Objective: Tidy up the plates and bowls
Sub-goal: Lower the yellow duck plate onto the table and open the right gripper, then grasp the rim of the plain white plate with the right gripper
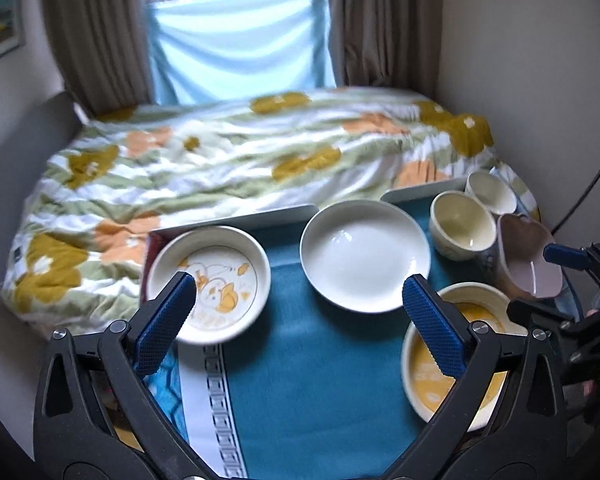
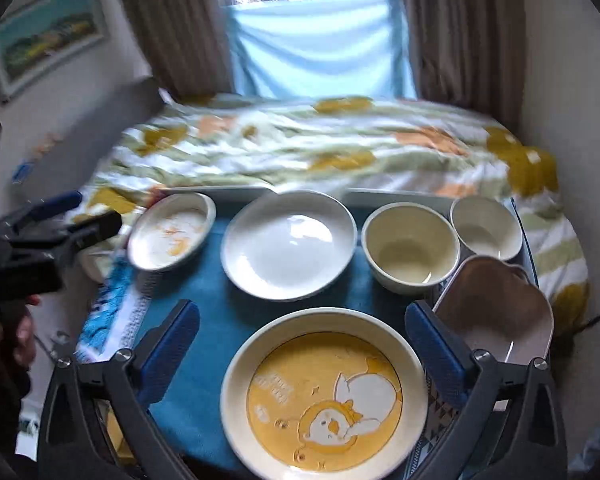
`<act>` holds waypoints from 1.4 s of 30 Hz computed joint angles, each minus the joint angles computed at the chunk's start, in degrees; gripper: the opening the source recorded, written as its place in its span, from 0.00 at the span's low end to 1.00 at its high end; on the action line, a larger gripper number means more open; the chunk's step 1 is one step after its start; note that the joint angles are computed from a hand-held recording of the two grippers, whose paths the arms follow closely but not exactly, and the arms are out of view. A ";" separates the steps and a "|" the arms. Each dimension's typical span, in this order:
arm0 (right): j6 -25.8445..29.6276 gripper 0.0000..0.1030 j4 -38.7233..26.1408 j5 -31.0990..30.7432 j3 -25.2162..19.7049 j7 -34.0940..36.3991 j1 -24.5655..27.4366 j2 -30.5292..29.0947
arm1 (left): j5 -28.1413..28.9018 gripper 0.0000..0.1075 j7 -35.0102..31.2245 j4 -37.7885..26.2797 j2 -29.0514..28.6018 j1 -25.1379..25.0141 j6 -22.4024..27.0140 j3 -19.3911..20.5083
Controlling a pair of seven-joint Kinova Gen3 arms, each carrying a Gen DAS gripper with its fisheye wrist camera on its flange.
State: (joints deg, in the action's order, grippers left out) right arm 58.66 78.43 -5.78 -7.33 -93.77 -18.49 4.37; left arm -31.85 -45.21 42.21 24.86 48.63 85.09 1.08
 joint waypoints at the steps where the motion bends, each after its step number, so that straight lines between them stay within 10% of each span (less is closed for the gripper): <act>1: 0.38 0.99 -1.12 0.96 -0.97 -2.06 0.14 1.37 | 2.33 0.95 -2.10 -0.18 0.38 -2.65 -1.08 0.72; 10: 5.23 0.99 -10.61 2.11 2.16 -19.02 -3.46 14.17 | 20.28 0.94 -23.07 -8.85 10.59 -23.73 -4.36 11.83; 19: 8.10 0.56 -14.89 2.65 2.97 -26.08 -3.34 20.88 | 36.55 0.50 -33.01 -28.99 26.20 -26.37 9.15 5.74; 32: 5.15 0.25 -13.13 2.87 2.73 -29.06 -3.44 21.89 | 40.70 0.17 -36.32 -29.08 28.50 -27.48 9.86 5.22; 42: 8.09 0.17 -15.18 6.36 3.55 -30.11 -5.54 22.78 | 38.20 0.17 -38.50 -22.80 25.16 -25.75 5.12 3.78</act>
